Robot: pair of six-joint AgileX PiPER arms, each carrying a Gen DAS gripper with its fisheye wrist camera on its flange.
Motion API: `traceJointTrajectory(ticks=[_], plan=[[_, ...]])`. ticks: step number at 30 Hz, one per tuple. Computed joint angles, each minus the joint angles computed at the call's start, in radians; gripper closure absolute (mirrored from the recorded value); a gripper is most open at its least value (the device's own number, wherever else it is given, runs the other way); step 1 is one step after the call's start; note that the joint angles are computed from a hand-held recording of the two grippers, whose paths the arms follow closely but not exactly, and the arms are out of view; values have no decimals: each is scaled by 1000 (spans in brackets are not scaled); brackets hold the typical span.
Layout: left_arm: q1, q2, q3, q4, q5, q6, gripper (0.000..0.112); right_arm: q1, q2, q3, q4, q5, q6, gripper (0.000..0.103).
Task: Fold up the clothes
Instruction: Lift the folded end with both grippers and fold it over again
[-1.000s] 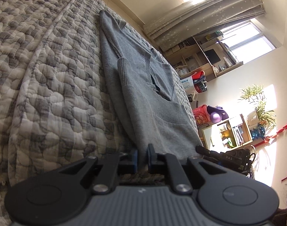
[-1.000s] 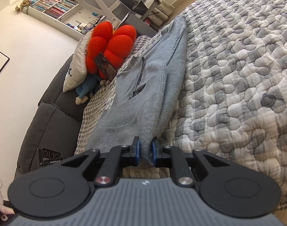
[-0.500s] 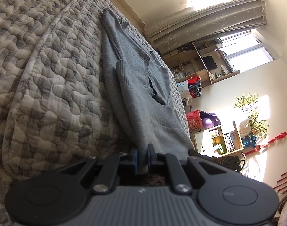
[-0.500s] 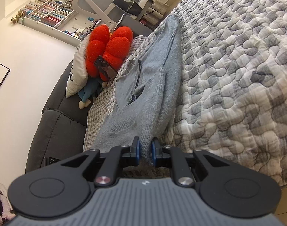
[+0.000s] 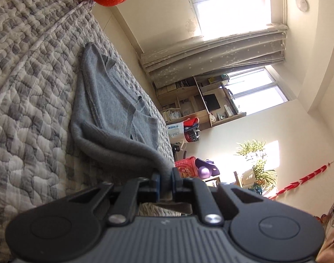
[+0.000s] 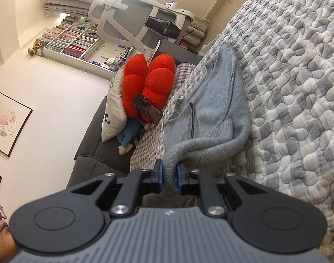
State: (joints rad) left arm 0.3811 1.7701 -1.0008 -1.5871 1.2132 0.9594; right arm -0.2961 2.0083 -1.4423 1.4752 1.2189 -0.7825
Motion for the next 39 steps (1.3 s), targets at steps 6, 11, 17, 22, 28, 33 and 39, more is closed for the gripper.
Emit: traceJointTrajectory(ticks=[6,11,17,22,28,33,39], plan=[[-53,115,-160,-85,-70,-74,103,38,127,-191,20,-71,118,87],[-96,212,-286,-73,-168,-191,103,63,255,-375,4,-120,226,87],[-113,301,-367,-69,-243,-280,102,94,392,-568,-19,-157,332,85],[-107,347,-400,-53,-271,-354,100,108,456,-684,-72,-176,439,81],[-90,309,-395,-38,-298,-319,75,91,444,-683,-27,-180,398,56],[-102,265,-427,80,-417,-257,64,99,437,-719,-89,-208,368,56],[-166,254,-477,197,-557,-113,61,164,420,-769,-273,-341,213,56]])
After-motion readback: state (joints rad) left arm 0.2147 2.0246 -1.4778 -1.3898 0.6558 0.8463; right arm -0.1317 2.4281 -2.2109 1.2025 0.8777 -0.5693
